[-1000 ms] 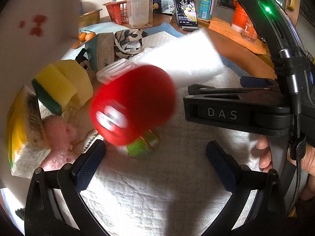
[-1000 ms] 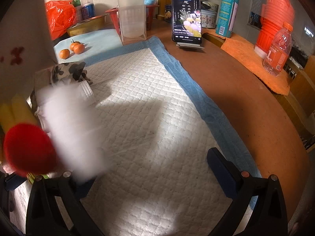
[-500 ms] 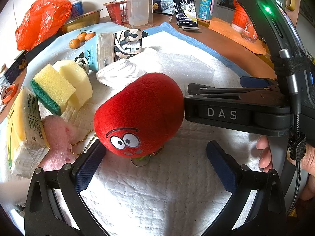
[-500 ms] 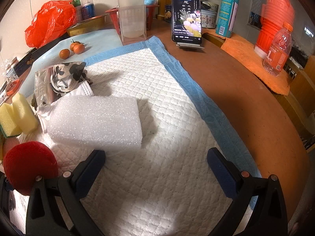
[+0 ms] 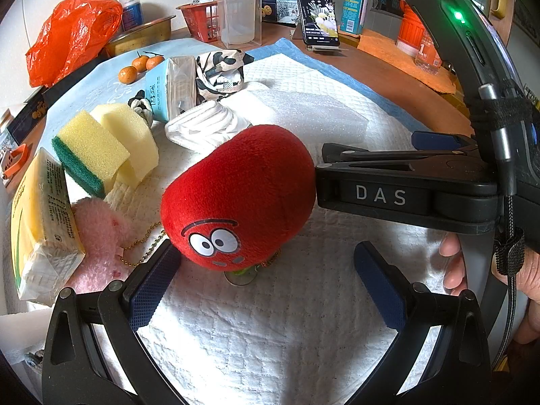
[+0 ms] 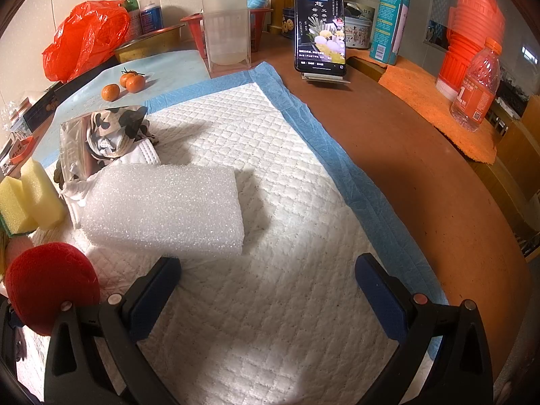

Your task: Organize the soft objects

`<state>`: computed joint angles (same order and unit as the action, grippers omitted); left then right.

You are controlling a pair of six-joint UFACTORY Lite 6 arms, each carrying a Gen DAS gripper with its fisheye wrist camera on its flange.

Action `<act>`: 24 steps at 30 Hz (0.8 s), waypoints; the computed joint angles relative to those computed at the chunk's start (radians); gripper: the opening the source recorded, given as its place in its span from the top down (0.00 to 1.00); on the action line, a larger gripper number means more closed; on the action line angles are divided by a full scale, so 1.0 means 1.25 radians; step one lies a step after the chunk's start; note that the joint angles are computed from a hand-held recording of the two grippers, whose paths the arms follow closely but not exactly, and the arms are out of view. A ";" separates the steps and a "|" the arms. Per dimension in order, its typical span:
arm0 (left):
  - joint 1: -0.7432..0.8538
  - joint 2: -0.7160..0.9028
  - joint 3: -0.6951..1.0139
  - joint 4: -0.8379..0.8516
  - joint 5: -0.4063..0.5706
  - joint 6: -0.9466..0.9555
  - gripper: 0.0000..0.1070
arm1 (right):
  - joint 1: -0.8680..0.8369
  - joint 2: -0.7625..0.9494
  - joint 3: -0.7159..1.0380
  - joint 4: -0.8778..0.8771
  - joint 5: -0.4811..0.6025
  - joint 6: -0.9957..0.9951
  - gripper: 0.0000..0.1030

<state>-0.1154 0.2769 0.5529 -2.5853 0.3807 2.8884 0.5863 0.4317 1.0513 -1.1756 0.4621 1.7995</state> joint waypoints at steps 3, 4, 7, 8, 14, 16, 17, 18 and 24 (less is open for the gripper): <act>0.000 0.000 0.000 0.000 0.000 0.000 0.04 | -0.002 -0.001 -0.005 -0.008 -0.002 0.008 0.00; 0.000 0.000 0.000 0.000 0.000 0.000 0.04 | -0.002 -0.001 -0.006 -0.011 -0.003 0.010 0.00; 0.000 0.000 0.000 0.000 0.000 0.000 0.04 | -0.004 -0.002 -0.011 -0.018 -0.005 0.017 0.00; 0.000 0.000 0.000 0.000 0.000 0.000 0.04 | -0.004 -0.002 -0.012 -0.021 -0.006 0.019 0.00; 0.000 0.000 0.000 -0.001 0.000 0.000 0.04 | -0.005 0.019 0.013 0.005 0.014 0.028 0.00; 0.000 0.000 0.000 -0.001 0.000 0.000 0.04 | 0.001 0.044 0.051 0.046 0.049 0.032 0.00; 0.000 0.000 0.000 -0.001 0.000 0.000 0.04 | 0.007 0.057 0.068 0.063 0.066 0.036 0.00; 0.000 0.000 0.000 -0.001 0.000 0.000 0.04 | 0.015 0.075 0.092 0.077 0.084 0.036 0.00; 0.000 0.000 0.000 -0.001 0.000 0.000 0.04 | 0.013 0.063 0.077 0.067 0.082 0.051 0.00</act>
<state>-0.1157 0.2770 0.5528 -2.5860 0.3808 2.8888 0.6022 0.5101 1.1470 -1.0914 0.5648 1.8638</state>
